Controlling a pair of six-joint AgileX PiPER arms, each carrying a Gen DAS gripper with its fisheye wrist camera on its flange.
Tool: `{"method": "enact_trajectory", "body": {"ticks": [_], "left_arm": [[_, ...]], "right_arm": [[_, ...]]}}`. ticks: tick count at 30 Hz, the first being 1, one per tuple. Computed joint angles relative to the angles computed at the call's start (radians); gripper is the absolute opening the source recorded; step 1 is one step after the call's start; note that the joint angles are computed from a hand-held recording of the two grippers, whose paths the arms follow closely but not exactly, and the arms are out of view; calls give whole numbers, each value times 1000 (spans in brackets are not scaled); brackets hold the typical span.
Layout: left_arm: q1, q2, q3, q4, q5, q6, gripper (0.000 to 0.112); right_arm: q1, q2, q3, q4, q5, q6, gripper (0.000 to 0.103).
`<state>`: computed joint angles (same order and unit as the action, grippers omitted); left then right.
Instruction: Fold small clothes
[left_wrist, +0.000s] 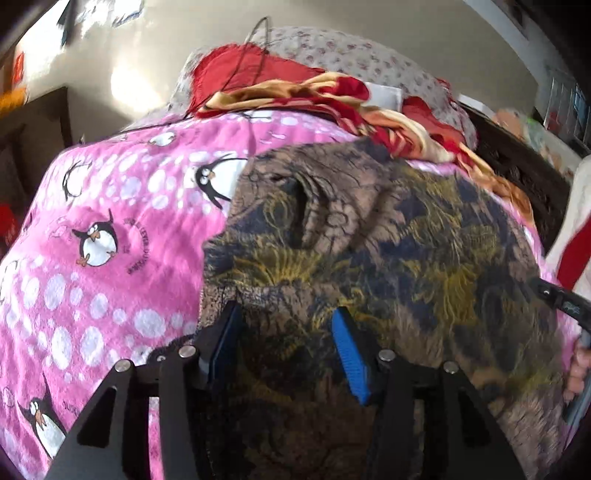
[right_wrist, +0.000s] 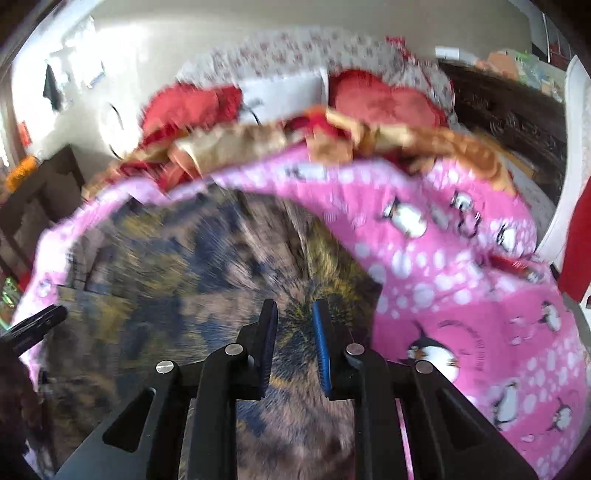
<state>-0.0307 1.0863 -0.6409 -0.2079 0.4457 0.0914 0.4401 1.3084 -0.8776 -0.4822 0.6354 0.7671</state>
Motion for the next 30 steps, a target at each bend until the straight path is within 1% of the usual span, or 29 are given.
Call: {"method": "enact_trajectory", "body": {"ticks": [1,2,3,5,8,9,12,14,16,19,21,24,25,27,28,30], "left_arm": [[3,0,2,-14,-3,13,55],[16,12,-3,-48,2,47,55],[28,15,0,-87,-1,83,55],[39,19,2,-114,-5,113,55],[74,24,3,-210,2,211,55],[79,10,9,-215,11,216,55],[57,4,10,-168,8,172,59],[28,7,7,-95,0,98,60],[3,9,4,-32,-5,34,61],[-20,15,1,27,-10,-23,63],[-39,18,0,82,-11,-77,64],[-65,30,-6,159,-12,-153,65],[-72,32,-8,181,-12,-174,65],[-75,34,-9,191,-12,-185,65],[-75,34,-9,193,-12,-186,65],[-87,36,-10,231,-11,-222,65]], "right_arm": [[26,6,44,-100,-16,100,25],[54,-27,99,-200,-52,200,26],[68,-32,114,-264,-55,263,26],[87,-17,105,-292,-32,285,27],[76,-21,112,-273,-48,272,28],[80,-21,111,-276,-44,275,28],[87,-6,102,-290,-30,280,29],[85,9,92,-295,-29,276,29],[71,3,98,-280,-50,263,29],[44,-11,111,-246,-86,234,29],[47,-12,112,-254,-83,242,29],[76,-9,103,-287,-45,274,30],[79,-10,96,-276,-34,261,30],[77,-16,41,-170,34,153,30],[88,-27,9,-138,95,136,30],[148,-83,3,-180,167,203,31]]}}
